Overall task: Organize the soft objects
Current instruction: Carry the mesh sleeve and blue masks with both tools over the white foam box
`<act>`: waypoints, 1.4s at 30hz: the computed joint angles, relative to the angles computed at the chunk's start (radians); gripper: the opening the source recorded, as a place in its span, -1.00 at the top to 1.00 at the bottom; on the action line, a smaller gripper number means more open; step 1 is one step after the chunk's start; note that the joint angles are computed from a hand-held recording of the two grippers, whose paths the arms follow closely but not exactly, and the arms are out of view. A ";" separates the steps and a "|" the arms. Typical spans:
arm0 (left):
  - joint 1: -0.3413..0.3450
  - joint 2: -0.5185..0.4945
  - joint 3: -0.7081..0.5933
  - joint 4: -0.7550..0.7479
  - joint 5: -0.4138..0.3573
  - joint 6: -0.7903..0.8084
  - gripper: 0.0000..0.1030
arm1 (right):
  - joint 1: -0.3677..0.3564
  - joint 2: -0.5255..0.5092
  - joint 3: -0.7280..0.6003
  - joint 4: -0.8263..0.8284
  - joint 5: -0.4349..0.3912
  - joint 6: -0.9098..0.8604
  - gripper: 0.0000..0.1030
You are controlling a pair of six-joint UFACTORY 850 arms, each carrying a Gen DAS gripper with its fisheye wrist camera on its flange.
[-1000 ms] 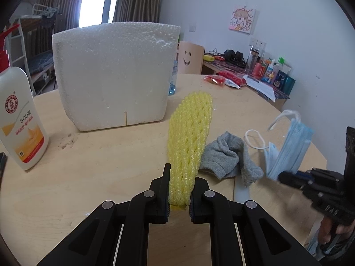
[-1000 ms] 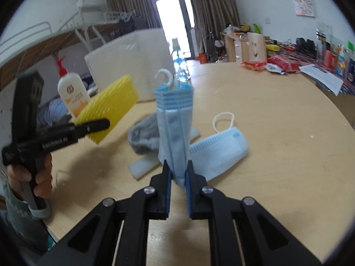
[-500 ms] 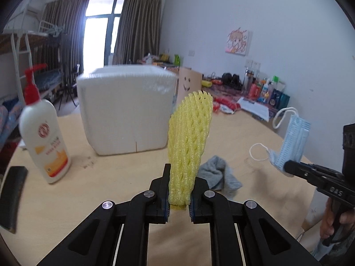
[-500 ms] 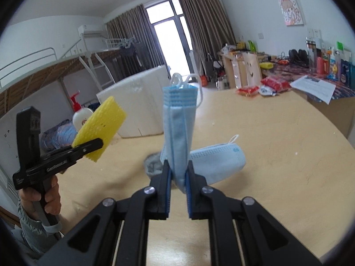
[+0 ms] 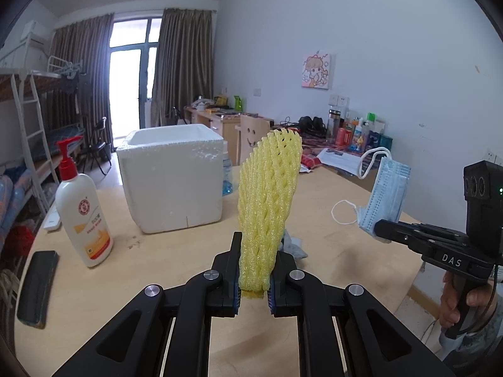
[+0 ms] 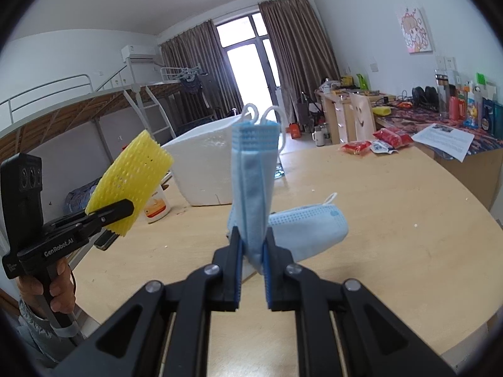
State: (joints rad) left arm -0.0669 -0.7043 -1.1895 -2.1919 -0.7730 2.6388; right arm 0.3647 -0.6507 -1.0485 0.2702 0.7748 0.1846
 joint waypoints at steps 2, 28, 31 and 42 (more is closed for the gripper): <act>0.005 0.008 0.015 -0.005 -0.013 0.009 0.75 | 0.006 0.007 0.009 0.007 0.005 -0.010 0.72; 0.056 0.134 0.204 -0.141 -0.116 0.169 0.75 | 0.045 0.037 0.039 -0.068 0.109 -0.021 0.72; 0.061 0.142 0.218 -0.161 -0.124 0.191 0.75 | 0.048 0.034 0.031 -0.080 0.112 -0.027 0.72; 0.086 0.154 0.241 -0.290 -0.160 0.249 0.75 | 0.063 0.022 -0.009 -0.110 0.112 -0.067 0.72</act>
State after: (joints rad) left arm 0.0190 -0.5507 -0.9487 -2.4822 -0.9331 2.8877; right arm 0.4275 -0.6290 -1.0576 0.1599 0.8868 0.1178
